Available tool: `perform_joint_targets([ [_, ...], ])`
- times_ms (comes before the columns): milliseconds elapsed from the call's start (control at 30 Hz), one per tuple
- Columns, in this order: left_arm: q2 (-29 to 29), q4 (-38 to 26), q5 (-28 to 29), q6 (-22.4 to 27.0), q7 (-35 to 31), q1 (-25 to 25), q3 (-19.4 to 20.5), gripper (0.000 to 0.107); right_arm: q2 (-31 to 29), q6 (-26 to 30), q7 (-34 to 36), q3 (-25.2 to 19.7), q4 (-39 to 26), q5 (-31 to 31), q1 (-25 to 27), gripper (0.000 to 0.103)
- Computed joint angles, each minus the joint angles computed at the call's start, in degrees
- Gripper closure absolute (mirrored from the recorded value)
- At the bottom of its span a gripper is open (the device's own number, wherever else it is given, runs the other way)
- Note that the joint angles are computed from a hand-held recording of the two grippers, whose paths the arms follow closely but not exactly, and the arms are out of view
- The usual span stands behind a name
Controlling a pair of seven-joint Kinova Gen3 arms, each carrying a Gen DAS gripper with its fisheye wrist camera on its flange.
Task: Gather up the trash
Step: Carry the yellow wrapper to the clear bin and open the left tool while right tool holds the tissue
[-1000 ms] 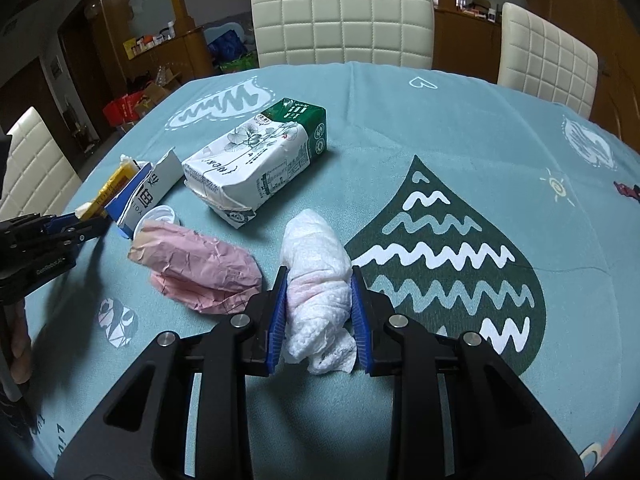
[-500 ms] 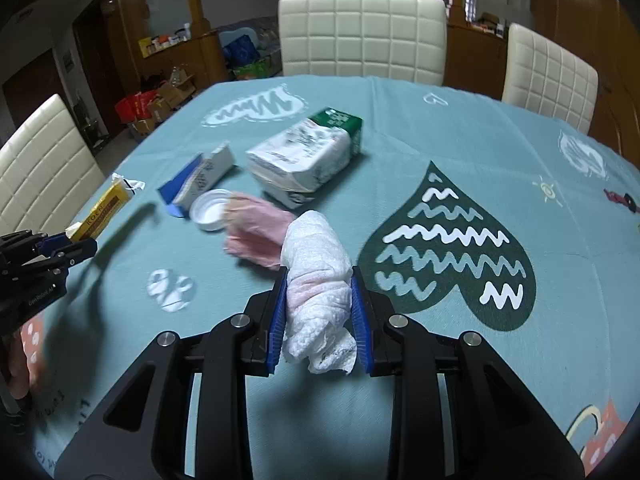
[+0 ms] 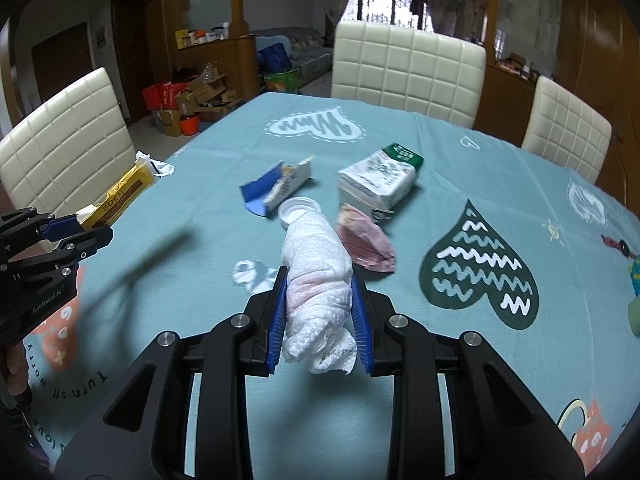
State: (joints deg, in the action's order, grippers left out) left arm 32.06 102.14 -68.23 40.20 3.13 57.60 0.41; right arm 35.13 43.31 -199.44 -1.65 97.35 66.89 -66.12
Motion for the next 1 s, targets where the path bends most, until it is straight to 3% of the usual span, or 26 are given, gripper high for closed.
perform_joint_targets([
  [200,-2.8,5.7,-3.2,0.0,6.7,0.1,-0.3,0.080,1.6,2.2,5.1,-0.4,-4.6,-1.8,-1.6,0.072],
  [400,-4.7,10.4,-6.5,2.5,12.8,-2.0,1.9,0.080,4.1,2.8,11.7,0.1,-10.4,-4.5,-3.0,0.072],
  [1000,-7.7,20.7,-11.9,6.1,25.7,-10.1,7.6,0.079,15.9,3.3,39.9,3.5,-34.5,-20.2,-5.1,0.070],
])
